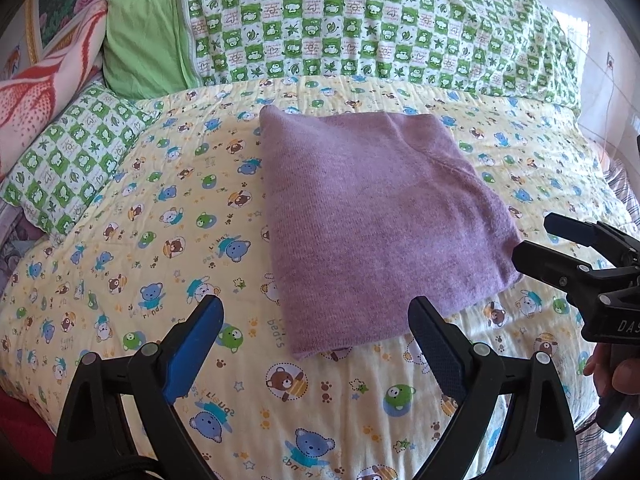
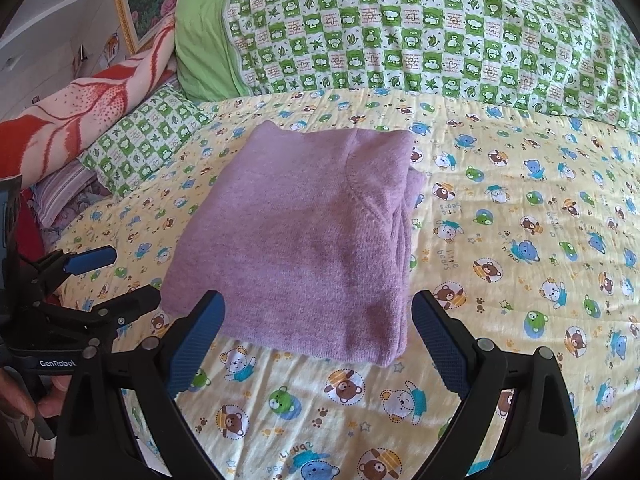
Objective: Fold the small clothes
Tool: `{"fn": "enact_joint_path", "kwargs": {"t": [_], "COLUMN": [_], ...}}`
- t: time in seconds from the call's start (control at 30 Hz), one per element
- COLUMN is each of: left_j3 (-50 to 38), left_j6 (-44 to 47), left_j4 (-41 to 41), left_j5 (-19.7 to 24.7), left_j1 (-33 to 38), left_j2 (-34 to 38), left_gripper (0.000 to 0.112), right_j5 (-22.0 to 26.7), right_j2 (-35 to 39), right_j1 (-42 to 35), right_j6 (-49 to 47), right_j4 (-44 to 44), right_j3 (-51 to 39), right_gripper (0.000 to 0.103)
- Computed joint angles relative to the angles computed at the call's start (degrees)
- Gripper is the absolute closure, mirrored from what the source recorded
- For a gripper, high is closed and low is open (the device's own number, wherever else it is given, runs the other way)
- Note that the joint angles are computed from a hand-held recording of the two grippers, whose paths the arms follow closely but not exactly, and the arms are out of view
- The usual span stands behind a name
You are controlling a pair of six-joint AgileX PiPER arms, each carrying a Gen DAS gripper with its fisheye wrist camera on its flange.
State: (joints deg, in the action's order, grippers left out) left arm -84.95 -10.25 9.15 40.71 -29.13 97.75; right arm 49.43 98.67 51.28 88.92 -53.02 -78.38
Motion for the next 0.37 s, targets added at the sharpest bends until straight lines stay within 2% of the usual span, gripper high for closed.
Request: {"fn": "enact_joint_path", "kwargs": {"t": [0.37], "left_j3": [-2.93], "left_j6": [-0.44], "left_j4": [0.02], "left_j5": [1.59], "left_j1": [-0.26], "left_j2": [1.63], "left_gripper": [0.018], "right_j5": [-1.74], "right_j2": [-0.93], "right_j1": [-1.71], "right_j6": [0.07], "right_j4": [0.21], "right_j3": [1.44], "right_gripper": [0.008]}}
